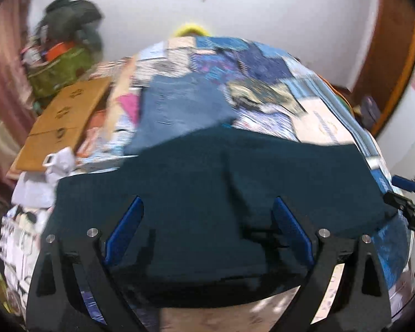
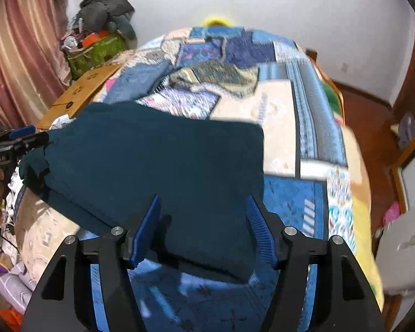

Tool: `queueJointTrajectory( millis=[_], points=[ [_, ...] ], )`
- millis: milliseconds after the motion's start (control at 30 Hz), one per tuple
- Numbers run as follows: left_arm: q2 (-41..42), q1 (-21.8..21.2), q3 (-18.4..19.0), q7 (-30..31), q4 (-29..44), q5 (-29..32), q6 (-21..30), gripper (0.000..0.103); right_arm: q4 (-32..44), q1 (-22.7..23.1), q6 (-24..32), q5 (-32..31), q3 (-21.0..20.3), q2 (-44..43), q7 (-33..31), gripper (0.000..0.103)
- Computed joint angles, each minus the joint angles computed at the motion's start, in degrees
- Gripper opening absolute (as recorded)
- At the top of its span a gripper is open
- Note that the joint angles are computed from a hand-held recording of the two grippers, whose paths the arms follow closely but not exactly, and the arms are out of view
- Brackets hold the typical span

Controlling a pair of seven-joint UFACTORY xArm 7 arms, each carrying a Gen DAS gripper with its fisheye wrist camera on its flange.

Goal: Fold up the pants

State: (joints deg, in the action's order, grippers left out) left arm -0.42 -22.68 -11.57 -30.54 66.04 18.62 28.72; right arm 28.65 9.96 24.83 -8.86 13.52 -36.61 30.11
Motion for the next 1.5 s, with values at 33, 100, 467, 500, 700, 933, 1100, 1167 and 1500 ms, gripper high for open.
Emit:
queueJointTrajectory(
  millis=[33, 100, 467, 500, 700, 933, 1100, 1167, 1500],
  points=[
    [-1.2, 0.6, 0.6, -0.7, -0.9, -0.3, -0.1, 0.095, 0.8, -0.1, -0.8, -0.5, 0.5, 0.6, -0.1, 0.064],
    [-3.1, 1.8, 1.3, -0.9, -2.5, -2.2, -0.3, 0.095, 2.4, -0.2, -2.4, -1.2, 1.1, 2.4, -0.4, 0.065],
    [-10.1, 9.3, 6.9, 3.2, -12.8, -22.4, 1.5, 0.095, 11.0, 2.4, -7.8, -4.2, 3.2, 16.8, -1.2, 0.065],
    [-10.4, 10.1, 7.1, 2.6, -13.6, -23.3, 1.7, 0.095, 11.5, 3.0, -7.5, -4.2, 2.9, 18.1, -1.5, 0.065],
    [-9.2, 13.3, 7.9, 1.1, -15.6, -24.8, 3.1, 0.095, 10.7, 2.8, -8.3, -9.3, 3.6, 20.4, 3.7, 0.068],
    [-5.0, 12.8, 8.6, 9.4, -14.8, -34.5, 2.6, 0.052, 9.4, 6.1, -10.4, -1.9, -0.2, 20.6, 0.1, 0.075],
    [-5.4, 13.9, 7.5, 4.3, -16.6, -30.5, -2.3, 0.021, 9.3, 6.3, -10.4, -1.2, 0.1, 20.4, 0.0, 0.076],
    [-6.9, 14.9, 6.7, 0.3, -17.8, -25.0, -4.2, 0.021, 9.3, 6.5, -10.5, -0.8, -0.2, 20.5, -0.4, 0.076],
    [-6.8, 15.0, 9.0, 5.9, -18.4, -34.4, 0.9, 0.05, 9.1, 6.3, -10.8, -0.1, -0.1, 20.5, -0.8, 0.077]
  ],
)
